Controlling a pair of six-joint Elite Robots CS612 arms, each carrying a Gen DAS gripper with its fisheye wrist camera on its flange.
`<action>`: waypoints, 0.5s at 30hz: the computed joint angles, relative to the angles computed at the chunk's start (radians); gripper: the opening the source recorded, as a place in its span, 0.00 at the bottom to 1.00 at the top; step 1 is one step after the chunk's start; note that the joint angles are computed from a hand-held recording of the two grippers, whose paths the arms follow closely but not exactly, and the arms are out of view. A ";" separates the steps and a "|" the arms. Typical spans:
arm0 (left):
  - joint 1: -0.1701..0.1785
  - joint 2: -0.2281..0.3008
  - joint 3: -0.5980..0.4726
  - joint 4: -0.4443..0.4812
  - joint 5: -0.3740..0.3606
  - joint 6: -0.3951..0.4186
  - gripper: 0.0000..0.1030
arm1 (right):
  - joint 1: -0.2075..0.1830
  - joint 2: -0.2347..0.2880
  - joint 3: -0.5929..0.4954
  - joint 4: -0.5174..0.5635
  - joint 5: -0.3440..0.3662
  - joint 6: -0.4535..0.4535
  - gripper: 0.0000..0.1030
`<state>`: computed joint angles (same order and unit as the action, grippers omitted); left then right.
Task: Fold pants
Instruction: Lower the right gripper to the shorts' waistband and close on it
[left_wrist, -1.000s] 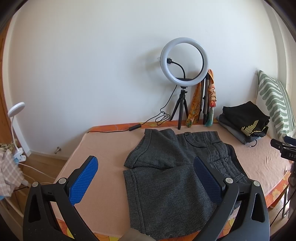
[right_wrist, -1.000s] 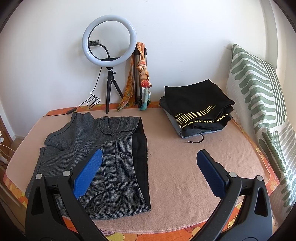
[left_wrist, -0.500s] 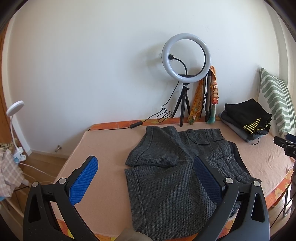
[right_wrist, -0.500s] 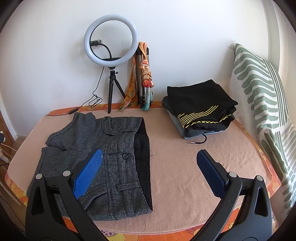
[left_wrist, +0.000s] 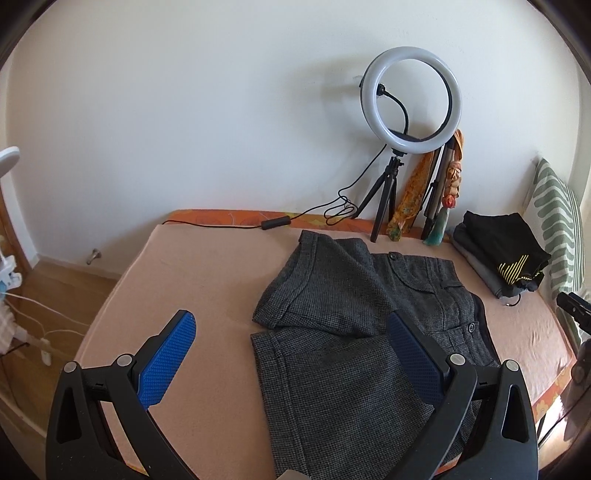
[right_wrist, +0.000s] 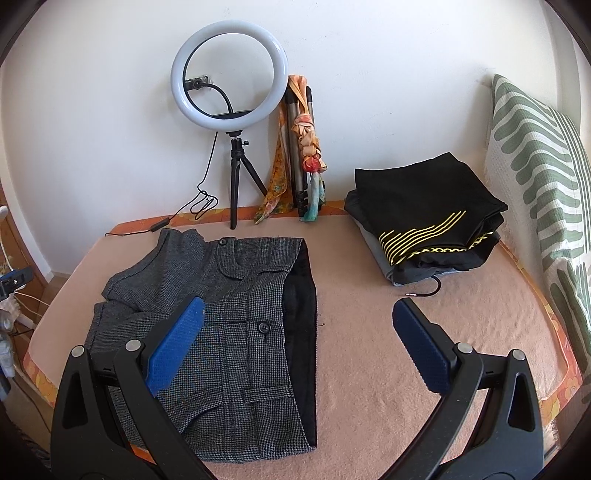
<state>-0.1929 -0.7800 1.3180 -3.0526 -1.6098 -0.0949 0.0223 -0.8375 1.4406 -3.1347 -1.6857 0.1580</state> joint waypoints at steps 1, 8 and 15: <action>0.004 0.010 -0.022 0.021 -0.011 0.012 0.99 | -0.002 0.005 -0.007 -0.001 0.006 -0.004 1.00; 0.037 0.105 -0.238 0.243 -0.156 0.092 0.99 | -0.033 0.031 -0.060 0.068 0.103 0.038 1.00; 0.043 0.245 -0.512 0.510 -0.231 0.182 0.98 | -0.057 0.085 -0.185 0.207 0.159 0.007 1.00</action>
